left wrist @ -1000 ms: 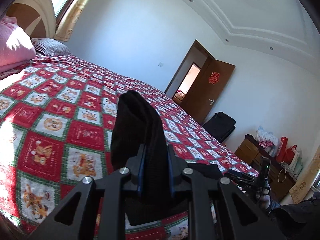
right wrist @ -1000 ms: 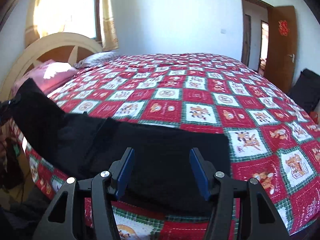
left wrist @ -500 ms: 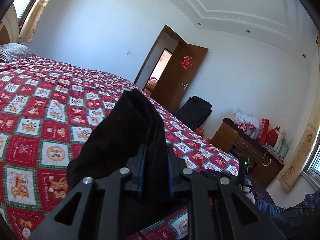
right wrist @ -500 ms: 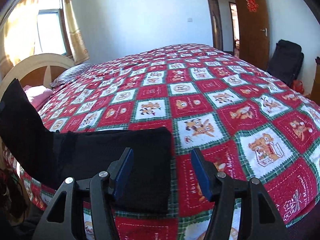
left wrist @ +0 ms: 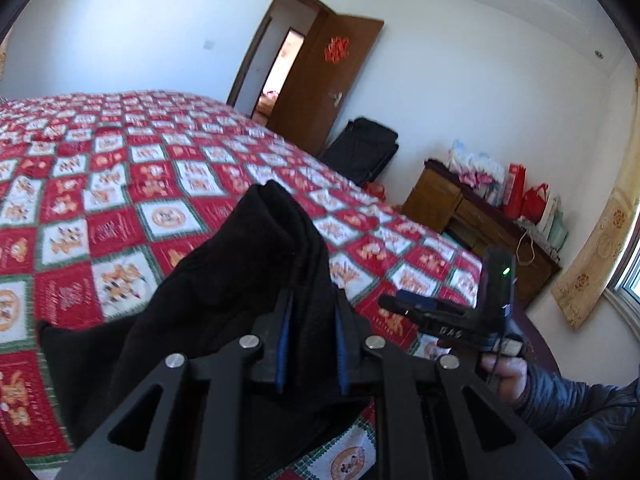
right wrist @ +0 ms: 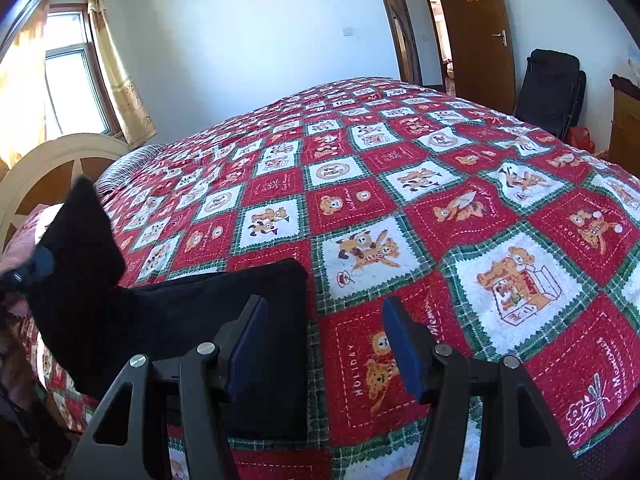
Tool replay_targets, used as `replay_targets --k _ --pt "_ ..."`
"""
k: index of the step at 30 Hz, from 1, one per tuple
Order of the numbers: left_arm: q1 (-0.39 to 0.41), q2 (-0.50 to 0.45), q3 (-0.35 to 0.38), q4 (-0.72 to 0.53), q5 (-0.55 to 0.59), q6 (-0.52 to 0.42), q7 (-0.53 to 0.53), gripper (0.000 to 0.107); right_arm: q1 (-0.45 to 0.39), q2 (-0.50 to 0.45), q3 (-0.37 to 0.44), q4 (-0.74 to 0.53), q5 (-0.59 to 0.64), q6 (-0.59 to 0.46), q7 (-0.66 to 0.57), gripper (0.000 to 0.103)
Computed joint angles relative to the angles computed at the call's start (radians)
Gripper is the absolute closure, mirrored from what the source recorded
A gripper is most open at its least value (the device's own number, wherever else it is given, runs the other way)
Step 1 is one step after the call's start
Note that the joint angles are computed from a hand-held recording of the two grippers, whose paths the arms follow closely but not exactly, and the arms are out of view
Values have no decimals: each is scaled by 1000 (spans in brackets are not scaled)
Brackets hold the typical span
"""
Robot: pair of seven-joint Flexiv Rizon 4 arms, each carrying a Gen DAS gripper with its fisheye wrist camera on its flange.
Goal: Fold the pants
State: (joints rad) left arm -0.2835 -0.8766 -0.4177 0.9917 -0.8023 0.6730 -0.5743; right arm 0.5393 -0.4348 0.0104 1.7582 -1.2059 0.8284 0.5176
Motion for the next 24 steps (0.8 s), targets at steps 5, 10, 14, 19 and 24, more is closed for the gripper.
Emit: replay_targets --k 5,10,14,19,24 --pt "-48 -37 44 -39 81 -21 -52 88 -9 -6 -2 2 4 30 16 41" --pt "-71 -67 49 -60 125 -20 -83 87 -17 -6 -10 15 -6 75 50 41" --pt "-44 -23 6 36 83 29 -32 79 -44 -2 -33 34 -108 192 147 41" --pt "8 61 -34 178 5 85 116 55 -98 -15 -46 18 -280 354 323 37" --pt "28 122 -42 279 -73 221 243 42 -126 -67 -35 -38 -268 454 305 36"
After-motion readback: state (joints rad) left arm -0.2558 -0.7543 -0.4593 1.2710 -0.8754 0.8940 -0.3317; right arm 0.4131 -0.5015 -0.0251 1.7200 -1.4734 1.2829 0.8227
